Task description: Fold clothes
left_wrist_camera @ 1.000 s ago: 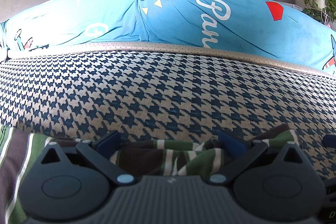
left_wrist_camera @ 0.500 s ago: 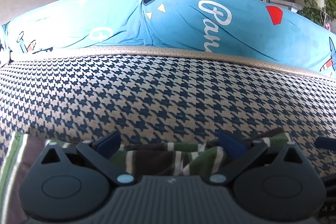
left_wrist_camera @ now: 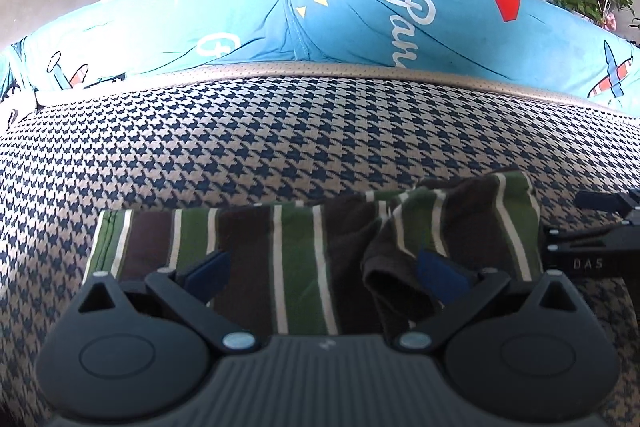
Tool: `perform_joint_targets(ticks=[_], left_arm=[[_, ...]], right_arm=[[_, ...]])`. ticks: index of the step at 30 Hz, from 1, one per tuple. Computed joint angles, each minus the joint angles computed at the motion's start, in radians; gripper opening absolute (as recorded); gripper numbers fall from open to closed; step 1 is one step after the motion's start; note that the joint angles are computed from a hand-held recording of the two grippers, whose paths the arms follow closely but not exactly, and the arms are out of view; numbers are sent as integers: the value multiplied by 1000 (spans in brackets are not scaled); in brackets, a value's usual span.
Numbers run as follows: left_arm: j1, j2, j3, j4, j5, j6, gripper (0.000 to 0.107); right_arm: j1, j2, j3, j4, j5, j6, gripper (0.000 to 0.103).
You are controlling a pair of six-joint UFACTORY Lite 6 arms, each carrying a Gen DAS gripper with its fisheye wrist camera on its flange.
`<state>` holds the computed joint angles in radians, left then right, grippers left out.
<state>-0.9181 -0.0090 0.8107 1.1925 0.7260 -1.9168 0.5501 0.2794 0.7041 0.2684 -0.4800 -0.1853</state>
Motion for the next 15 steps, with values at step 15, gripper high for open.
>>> perform_joint_targets(ticks=[15], left_arm=[[-46,-24,-7,-67,7,35,103]], right_arm=[[-3,3,1,-5,-2,4,103]])
